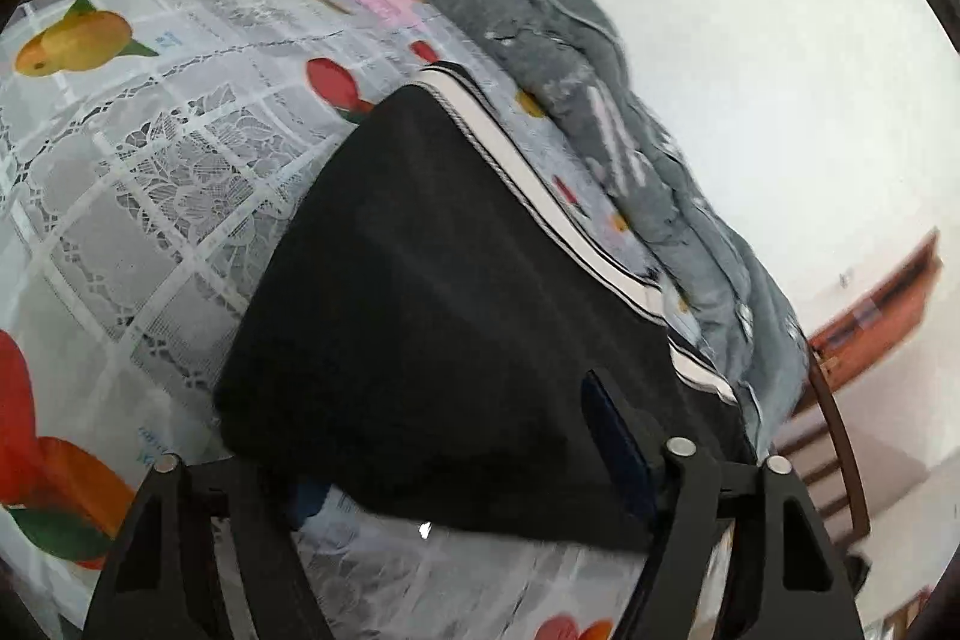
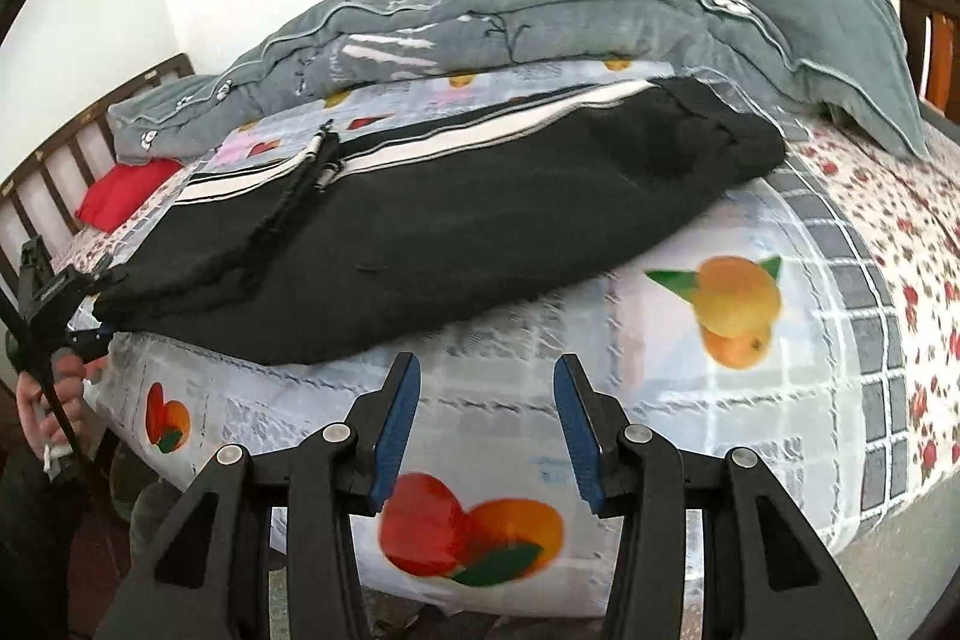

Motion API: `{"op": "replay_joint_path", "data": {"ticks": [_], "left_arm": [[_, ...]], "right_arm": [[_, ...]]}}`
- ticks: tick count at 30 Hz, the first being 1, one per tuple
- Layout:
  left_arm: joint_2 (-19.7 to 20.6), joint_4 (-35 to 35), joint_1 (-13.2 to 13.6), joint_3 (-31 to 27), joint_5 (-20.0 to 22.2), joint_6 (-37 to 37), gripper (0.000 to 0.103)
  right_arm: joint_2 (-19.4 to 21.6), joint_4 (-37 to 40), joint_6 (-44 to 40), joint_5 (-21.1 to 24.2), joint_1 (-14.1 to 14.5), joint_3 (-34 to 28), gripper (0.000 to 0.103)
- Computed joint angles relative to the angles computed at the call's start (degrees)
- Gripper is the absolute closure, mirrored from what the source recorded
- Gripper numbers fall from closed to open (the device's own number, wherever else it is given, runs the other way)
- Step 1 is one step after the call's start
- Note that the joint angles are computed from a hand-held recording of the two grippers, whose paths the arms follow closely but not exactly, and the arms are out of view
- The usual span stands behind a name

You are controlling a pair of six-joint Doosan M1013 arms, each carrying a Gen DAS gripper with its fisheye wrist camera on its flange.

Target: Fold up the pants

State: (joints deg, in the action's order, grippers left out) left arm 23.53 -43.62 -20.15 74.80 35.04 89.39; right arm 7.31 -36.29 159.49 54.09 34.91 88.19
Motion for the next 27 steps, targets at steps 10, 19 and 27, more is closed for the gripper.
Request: {"op": "replay_joint_path", "data": {"ticks": [10,19,27], "left_arm": [[-1.19,24.25,-3.66,-3.70,-1.98,-14.89,0.088],[2.80,32.95,-12.36,-16.76,0.86,-6.61,0.089],[11.03,23.36,-18.51,-24.80,10.38,1.28,0.089]], "right_arm": [[-3.67,-1.49,4.70,-2.39,-1.64,5.50,0.057],[-6.73,-6.13,8.63,-3.19,-2.76,8.66,0.057],[-9.14,-6.60,11.58,-1.06,-3.15,11.31,0.057]]}}
